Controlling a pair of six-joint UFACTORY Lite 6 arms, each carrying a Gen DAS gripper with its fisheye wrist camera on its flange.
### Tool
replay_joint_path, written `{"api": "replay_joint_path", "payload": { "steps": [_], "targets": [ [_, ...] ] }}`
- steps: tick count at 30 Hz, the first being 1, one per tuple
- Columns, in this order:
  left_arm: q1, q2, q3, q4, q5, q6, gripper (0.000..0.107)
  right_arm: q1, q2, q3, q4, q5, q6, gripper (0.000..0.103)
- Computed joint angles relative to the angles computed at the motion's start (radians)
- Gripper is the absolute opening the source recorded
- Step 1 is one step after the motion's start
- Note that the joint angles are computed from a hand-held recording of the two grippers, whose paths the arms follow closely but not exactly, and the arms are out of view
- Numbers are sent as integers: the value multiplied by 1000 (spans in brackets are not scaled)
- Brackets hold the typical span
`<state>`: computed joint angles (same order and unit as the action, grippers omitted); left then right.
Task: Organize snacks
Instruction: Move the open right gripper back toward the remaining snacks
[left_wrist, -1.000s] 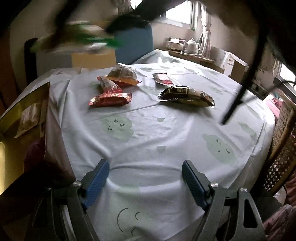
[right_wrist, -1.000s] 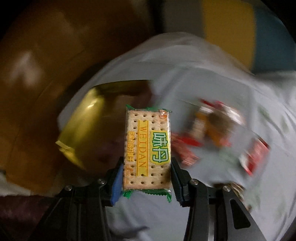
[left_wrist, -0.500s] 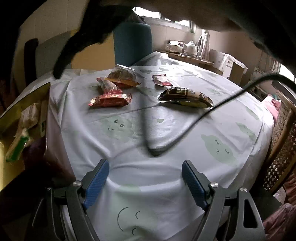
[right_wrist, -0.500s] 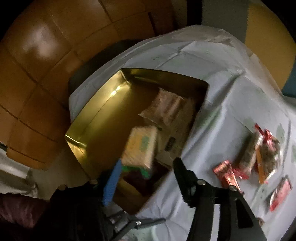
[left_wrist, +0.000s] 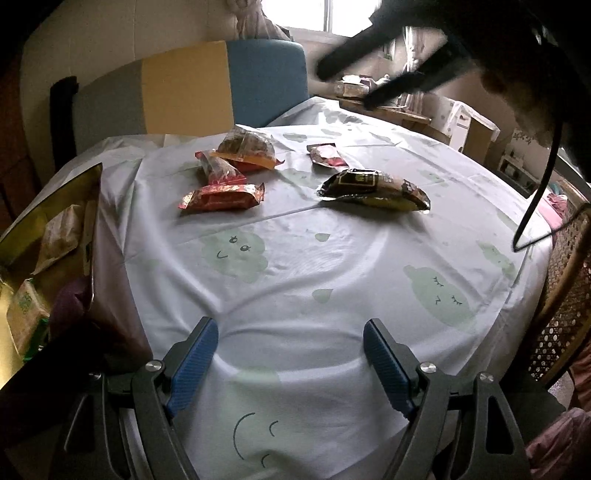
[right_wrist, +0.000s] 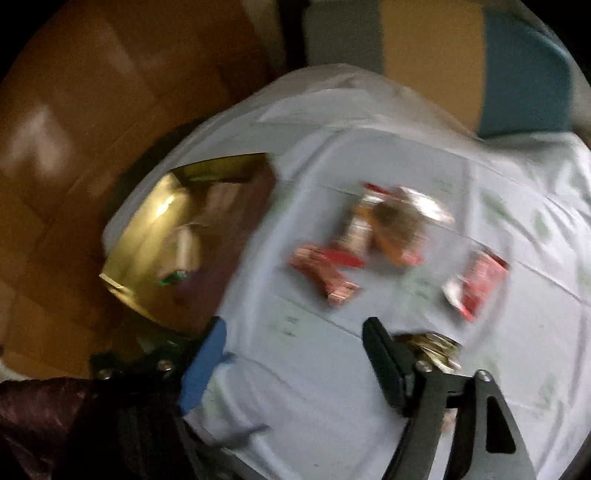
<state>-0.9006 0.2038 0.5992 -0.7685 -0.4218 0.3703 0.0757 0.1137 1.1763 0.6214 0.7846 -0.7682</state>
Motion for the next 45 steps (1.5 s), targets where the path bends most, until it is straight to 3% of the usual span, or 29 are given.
{"api": "replay_joint_path", "payload": {
  "steps": [4,8,11,14,18,20,23,26,29,36,43,45],
  "targets": [
    [-3,2,11,-51,13,45,82,-155,-28,-39,-82,-61,-6,84],
    [-6,4,27,-116,33,102,82,-232,-11,-89,-341,-301,175,85],
    [-3,8,43,-162,53,148,82,-314,49,-107,-345,-398,214,85],
    [-9,17,67,-256,64,241,82,-363,142,-34,-434,-383,387,85],
    [-3,22,95,-369,98,356,82,-389,192,28,-459,-360,442,85],
    [1,23,119,-494,127,485,82,-389,198,30,-492,-362,476,85],
    [24,2,154,-687,202,687,68,-382,199,23,-514,-369,489,85],
    [31,-35,180,-822,217,835,68,-370,149,-35,-518,-382,496,87],
    [65,-44,244,-1089,242,1119,68,-363,135,-46,-520,-382,501,88],
    [170,58,503,-1779,200,1850,68,-358,115,-64,-491,-384,471,90],
    [247,303,890,-1926,28,2114,70,-370,99,-62,-430,-384,415,91],
    [263,380,1002,-1944,-15,2156,83,-373,98,-58,-413,-384,397,91]
  ]
}}
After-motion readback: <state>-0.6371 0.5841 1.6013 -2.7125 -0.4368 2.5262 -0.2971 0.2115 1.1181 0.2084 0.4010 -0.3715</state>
